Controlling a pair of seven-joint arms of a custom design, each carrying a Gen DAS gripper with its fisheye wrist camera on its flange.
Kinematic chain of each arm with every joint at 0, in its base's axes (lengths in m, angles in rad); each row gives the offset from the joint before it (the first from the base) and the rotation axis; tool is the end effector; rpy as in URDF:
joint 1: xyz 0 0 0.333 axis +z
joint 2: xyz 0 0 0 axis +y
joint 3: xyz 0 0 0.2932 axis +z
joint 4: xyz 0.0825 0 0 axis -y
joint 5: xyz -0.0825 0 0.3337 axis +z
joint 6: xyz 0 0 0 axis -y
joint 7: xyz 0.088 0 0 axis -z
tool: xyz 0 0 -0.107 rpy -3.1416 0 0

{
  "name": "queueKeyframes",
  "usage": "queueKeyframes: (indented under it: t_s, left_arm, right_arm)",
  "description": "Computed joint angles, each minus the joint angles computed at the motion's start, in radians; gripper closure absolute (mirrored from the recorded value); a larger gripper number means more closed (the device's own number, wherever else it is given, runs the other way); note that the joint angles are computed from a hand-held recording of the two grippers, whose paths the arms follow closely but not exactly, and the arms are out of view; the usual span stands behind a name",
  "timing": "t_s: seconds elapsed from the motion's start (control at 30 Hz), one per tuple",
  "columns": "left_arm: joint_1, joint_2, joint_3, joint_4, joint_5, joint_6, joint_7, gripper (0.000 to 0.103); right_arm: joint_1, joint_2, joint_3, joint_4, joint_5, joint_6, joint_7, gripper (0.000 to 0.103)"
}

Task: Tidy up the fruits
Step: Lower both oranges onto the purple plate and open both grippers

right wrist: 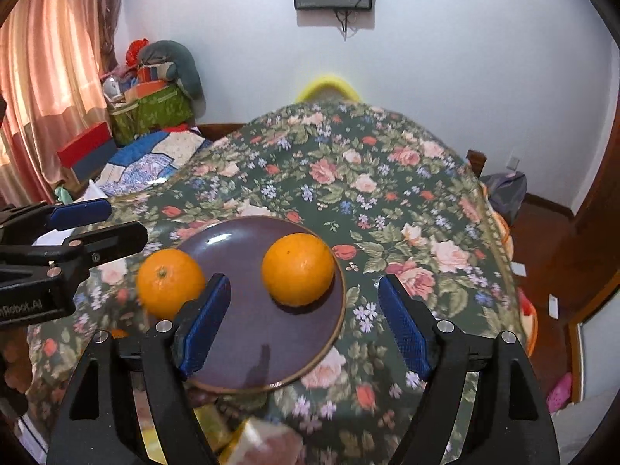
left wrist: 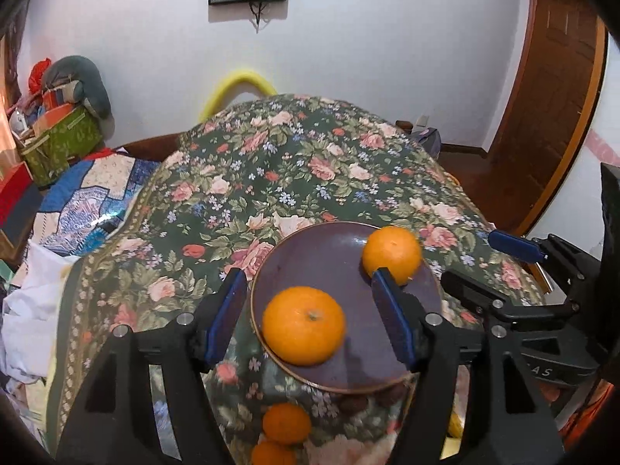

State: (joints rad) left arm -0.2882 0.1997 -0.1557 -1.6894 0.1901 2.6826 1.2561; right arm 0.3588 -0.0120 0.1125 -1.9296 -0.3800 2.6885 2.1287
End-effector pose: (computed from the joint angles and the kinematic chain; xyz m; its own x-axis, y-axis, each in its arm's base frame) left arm 0.5604 -0.2630 0.5666 -0.2761 -0.9581 0.0759 -0.6842 0.1404 -0.7156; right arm 0.4914 0.2642 0.5737 0.2051 -0.9779 -0.0397 -0.6795 -0.1131 -0.7249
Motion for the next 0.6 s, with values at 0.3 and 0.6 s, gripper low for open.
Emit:
queueKeyframes:
  t_s: [0.3, 0.6]
  left_arm:
    - [0.024, -0.181, -0.039, -0.162, -0.01, 0.018, -0.017, 0.033]
    - [0.055, -0.33, -0.088, -0.308, -0.09, 0.016, 0.026, 0.033]
  right_arm:
    - [0.002, -0.159, 0.027, -0.126, -0.016, -0.002, 0.057, 0.027]
    - [-0.004, -0.294, 0.055, -0.238, -0.033, -0.035, 0.105, 0.027]
